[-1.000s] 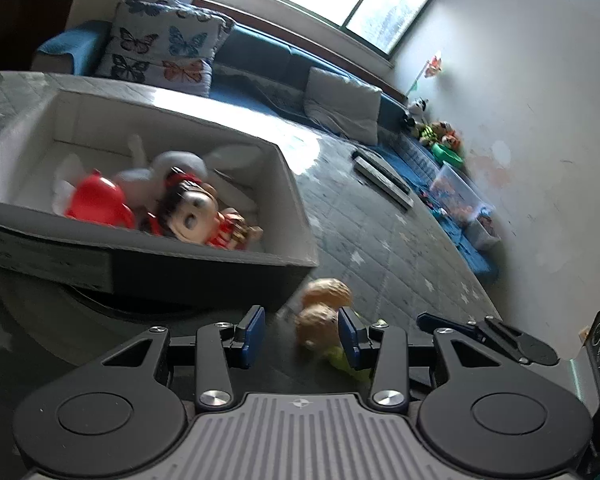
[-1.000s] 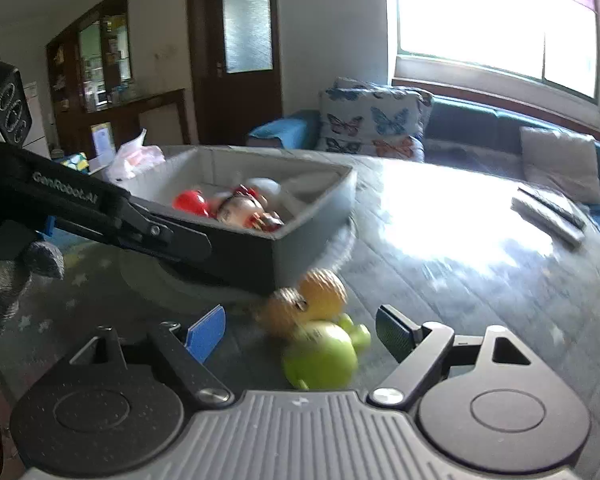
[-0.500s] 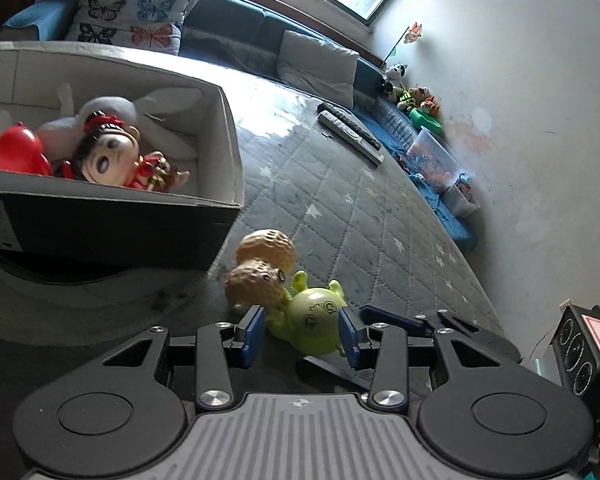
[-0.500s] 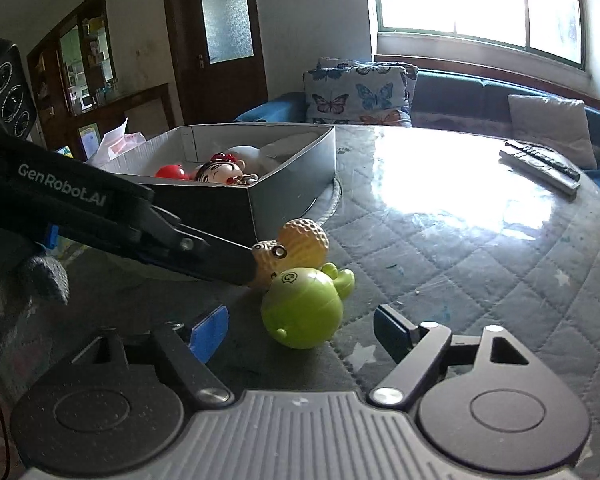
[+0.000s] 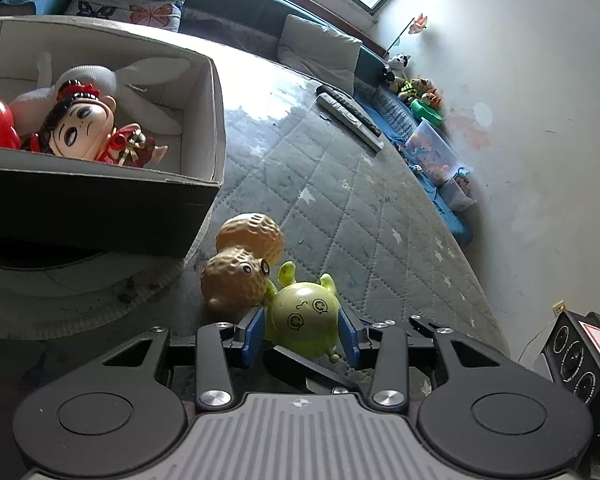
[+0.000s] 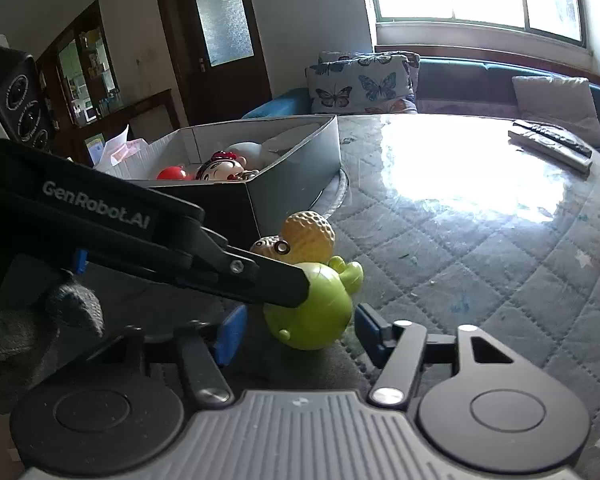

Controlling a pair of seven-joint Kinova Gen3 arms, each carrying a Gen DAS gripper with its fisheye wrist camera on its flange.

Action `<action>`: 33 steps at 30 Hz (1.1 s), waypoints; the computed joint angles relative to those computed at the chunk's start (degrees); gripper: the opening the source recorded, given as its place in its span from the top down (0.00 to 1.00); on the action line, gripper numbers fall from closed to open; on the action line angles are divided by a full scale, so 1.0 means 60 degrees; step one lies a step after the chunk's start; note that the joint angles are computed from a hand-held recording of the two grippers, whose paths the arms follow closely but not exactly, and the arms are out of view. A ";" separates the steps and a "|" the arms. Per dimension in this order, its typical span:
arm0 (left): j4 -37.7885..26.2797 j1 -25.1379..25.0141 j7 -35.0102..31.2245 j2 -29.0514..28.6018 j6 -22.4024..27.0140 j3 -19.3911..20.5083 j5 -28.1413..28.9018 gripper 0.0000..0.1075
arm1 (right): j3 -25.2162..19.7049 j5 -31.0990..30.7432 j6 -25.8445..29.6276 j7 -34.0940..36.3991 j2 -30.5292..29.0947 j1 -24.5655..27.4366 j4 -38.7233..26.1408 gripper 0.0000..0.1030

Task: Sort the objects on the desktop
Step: 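Move the left tool to the yellow-green ball toy, then close the left tool on the yellow-green ball toy and lift it, then carry the green toy over the box and open the left tool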

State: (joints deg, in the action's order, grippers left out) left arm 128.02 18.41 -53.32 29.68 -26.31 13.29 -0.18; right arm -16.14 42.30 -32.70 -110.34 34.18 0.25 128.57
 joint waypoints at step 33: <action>0.2358 -0.0590 -0.0685 -0.1810 -0.2862 -0.0990 0.0625 0.60 | -0.0330 0.0120 0.0553 0.0498 -0.0543 -0.1699 -0.1782 0.53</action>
State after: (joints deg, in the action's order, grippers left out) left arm 142.17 14.87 -57.43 18.82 -43.48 7.36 3.57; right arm -18.12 43.02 -29.39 -107.36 30.92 -9.94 117.88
